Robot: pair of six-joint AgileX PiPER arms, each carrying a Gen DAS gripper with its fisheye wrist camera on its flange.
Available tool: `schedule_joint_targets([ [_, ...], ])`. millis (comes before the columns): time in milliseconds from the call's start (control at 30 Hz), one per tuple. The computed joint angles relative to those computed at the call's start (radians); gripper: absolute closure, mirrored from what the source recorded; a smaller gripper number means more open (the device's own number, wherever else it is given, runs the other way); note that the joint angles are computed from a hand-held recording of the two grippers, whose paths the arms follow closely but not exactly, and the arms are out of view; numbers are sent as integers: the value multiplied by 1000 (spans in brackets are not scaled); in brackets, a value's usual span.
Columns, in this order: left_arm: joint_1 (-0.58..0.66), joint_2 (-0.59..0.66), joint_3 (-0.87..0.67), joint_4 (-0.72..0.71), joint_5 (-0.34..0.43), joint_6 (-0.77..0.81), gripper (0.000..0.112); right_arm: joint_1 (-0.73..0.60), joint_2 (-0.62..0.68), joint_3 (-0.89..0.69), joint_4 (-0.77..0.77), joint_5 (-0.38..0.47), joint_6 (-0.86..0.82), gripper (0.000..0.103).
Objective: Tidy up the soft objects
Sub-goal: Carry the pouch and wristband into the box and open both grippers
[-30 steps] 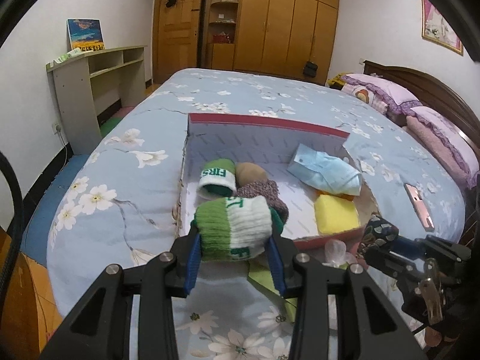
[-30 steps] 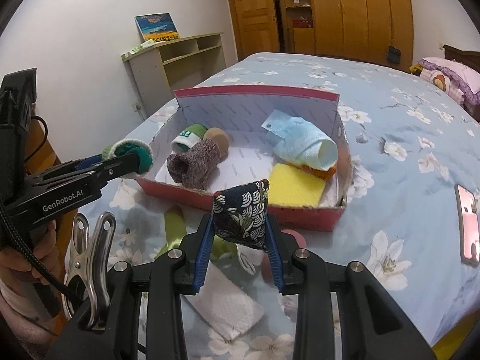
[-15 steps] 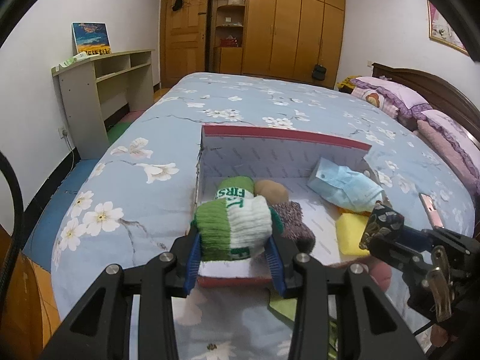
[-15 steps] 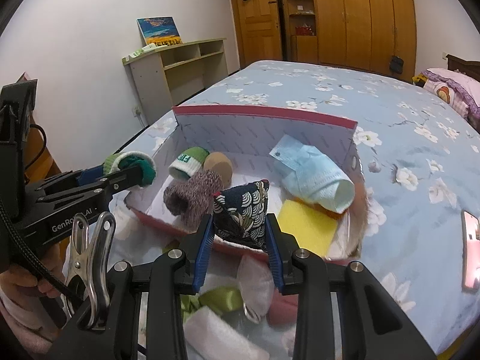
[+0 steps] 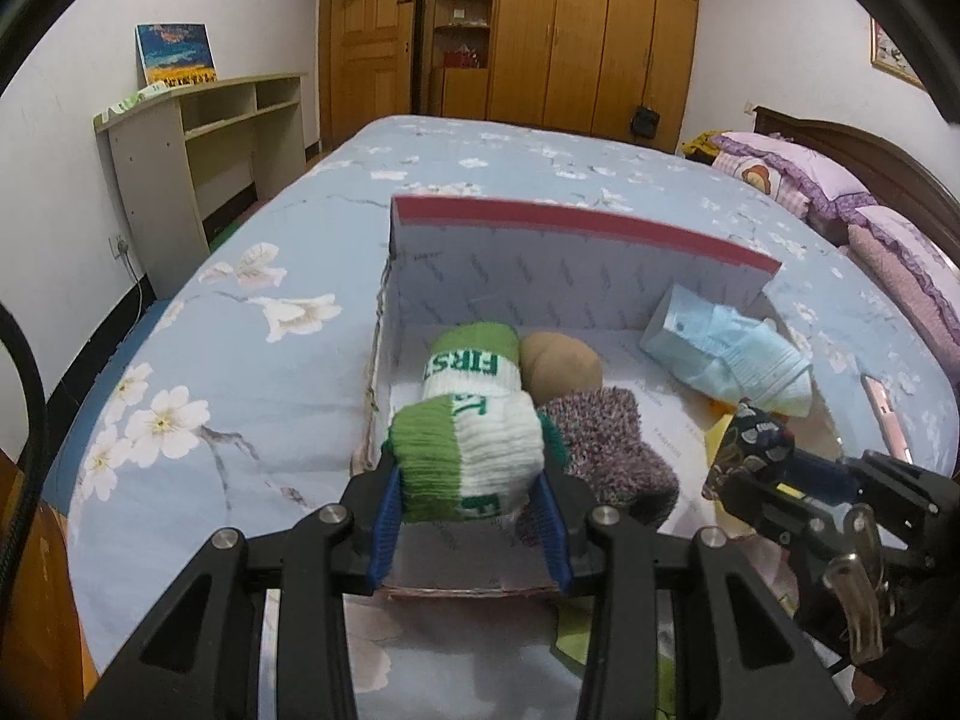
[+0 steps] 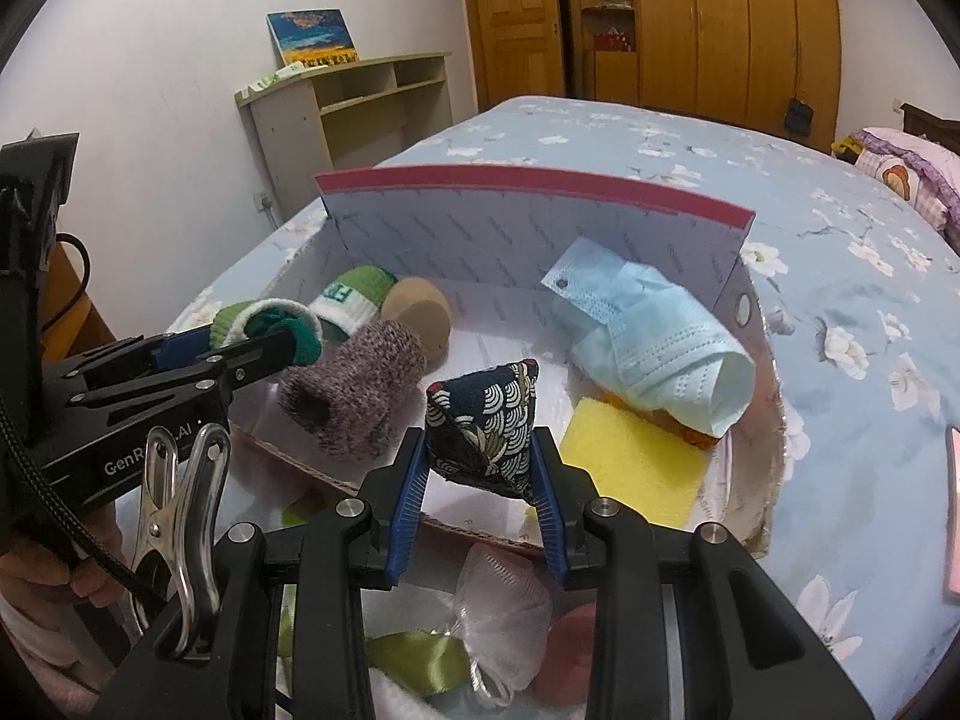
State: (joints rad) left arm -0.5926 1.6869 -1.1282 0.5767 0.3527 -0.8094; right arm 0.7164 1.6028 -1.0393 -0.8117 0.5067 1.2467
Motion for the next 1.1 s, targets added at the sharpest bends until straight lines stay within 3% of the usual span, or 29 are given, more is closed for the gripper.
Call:
schedule_joint_targets([
  [133,5,21,0,-12,-7,6,71,-15,21,-2,14,-17,-17,68],
  [400,-14,33,11,115,-8,-108,71,-25,53,-19,41,-30,-40,68],
  [933,-17,37,5,104,-2,-101,71,-33,57,-5,26,-56,-1,68],
  [1100,-11,36,2,72,0,-66,66,-32,47,6,6,-64,30,68],
])
